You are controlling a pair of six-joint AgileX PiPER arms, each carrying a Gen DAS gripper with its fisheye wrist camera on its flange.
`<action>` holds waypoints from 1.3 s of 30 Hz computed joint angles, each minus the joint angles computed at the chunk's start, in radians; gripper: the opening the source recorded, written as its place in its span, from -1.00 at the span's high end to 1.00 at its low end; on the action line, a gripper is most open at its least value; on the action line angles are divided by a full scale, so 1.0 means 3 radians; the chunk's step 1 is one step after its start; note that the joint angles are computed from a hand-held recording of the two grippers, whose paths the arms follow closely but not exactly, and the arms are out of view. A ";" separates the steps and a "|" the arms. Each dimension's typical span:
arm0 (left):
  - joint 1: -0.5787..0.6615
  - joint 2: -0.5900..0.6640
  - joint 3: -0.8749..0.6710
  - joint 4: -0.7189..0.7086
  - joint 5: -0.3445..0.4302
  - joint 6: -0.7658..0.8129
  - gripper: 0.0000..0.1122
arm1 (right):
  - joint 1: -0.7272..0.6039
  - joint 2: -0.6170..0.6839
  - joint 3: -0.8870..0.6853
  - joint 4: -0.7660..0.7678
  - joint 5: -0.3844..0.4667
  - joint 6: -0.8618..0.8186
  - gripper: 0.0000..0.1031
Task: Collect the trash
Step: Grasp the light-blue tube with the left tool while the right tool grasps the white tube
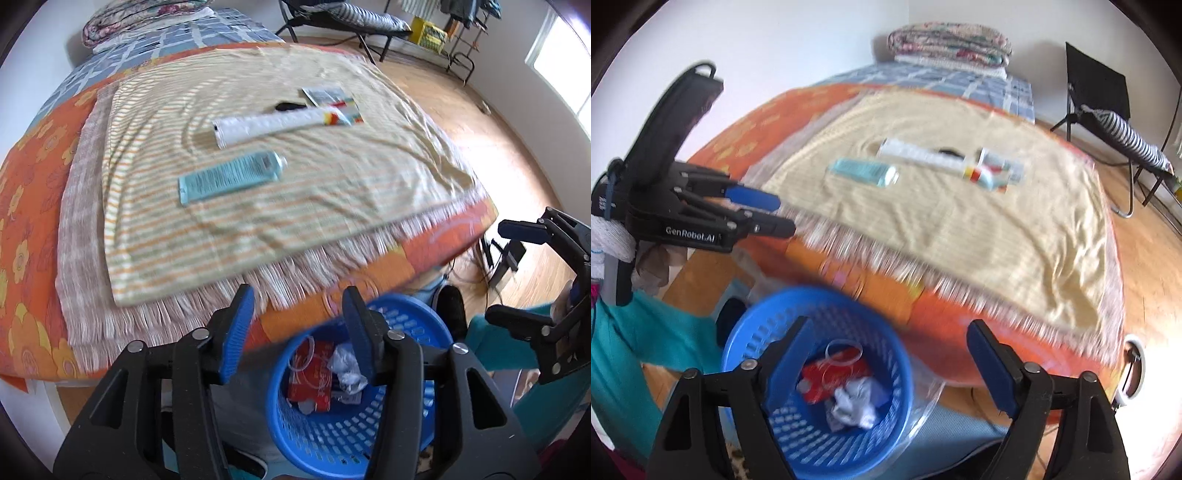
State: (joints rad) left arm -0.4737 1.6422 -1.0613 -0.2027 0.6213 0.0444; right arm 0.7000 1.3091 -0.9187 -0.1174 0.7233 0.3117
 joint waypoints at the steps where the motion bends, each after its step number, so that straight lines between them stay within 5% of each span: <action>1: 0.0078 0.0072 -0.0106 -0.0113 0.0045 0.0122 0.09 | -0.0078 0.0028 -0.0050 0.0040 -0.0017 -0.0086 -0.71; 8: 0.0471 0.0562 -0.0823 -0.0536 0.0225 0.0438 0.09 | -0.0586 0.0474 -0.0618 0.0315 0.0071 -0.0681 -0.71; 14: 0.0671 0.1124 -0.1469 -0.0755 0.0342 0.0538 0.09 | -0.1136 0.0978 -0.1185 0.1194 0.0178 -0.1462 -0.71; 24: 0.0800 0.2028 -0.2646 -0.0820 0.0994 0.0498 0.09 | -0.1524 0.1821 -0.2023 0.1953 0.0411 -0.1892 -0.70; 39: 0.0898 0.2080 -0.2601 -0.1099 0.1322 0.0695 0.09 | -0.1570 0.3057 -0.3618 0.1857 0.0879 -0.1578 -0.40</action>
State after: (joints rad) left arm -0.2041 2.2663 -1.8417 -0.5324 1.0180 0.2530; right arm 0.2290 2.2261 -2.0042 0.4396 0.9871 -0.1616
